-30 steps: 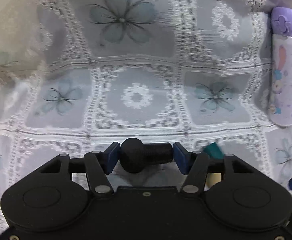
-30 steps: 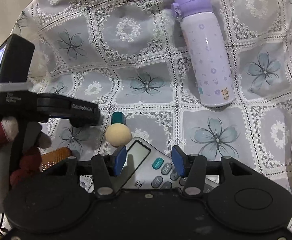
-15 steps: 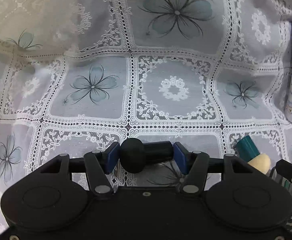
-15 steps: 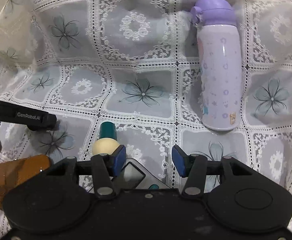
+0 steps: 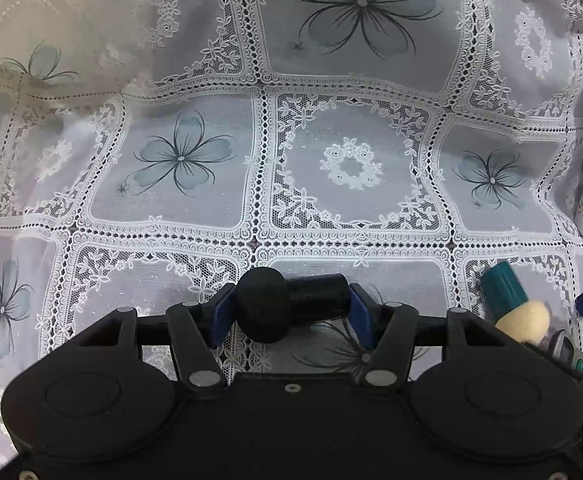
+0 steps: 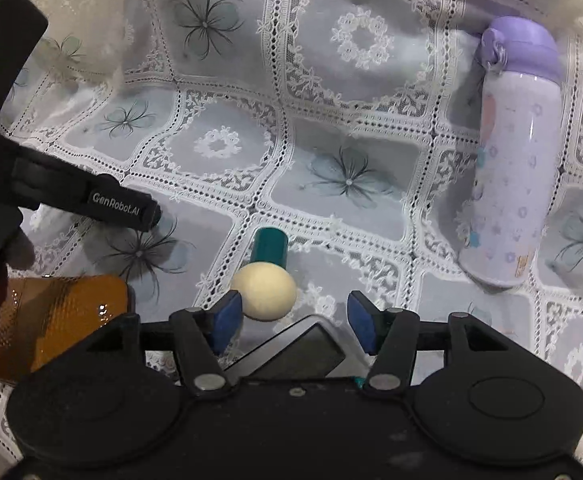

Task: Organize soft objects
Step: 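Close the left tool on the black round-headed item and lift it, then grasp the teal-and-cream sponge brush with the right tool while the left tool holds its item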

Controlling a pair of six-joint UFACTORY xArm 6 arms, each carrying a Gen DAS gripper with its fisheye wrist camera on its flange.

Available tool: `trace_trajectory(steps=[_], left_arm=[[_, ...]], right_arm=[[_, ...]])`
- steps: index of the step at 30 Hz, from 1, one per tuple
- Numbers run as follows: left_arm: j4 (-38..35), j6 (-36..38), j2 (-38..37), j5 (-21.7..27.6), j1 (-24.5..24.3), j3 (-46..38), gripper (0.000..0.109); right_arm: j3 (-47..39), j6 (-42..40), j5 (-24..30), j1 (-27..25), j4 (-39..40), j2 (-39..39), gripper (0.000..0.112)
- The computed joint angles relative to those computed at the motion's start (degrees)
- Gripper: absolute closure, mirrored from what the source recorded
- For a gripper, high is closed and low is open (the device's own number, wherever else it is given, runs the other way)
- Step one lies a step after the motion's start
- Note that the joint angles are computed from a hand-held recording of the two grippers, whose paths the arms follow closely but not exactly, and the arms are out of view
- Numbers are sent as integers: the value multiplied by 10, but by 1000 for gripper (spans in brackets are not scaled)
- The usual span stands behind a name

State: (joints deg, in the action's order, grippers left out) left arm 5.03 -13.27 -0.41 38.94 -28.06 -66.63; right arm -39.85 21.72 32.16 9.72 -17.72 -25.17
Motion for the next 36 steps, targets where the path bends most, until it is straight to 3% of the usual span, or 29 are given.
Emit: trace_trajectory(steps=[15,23,27,36], left_arm=[[-32,54,10,5,6,-8,53],[-28,65,13,11,3,-13,52],[-27,65,16,13,3,-17,52],[-28,65,14,15,4,-16,52]], right_arm=[[-25,115,33,-41,-122,13,57],[-18,147,25,-52,-114,1,56],[-13,111,19,-37,-71,-7,56],[-31,109,34,-9,-94,36,56]])
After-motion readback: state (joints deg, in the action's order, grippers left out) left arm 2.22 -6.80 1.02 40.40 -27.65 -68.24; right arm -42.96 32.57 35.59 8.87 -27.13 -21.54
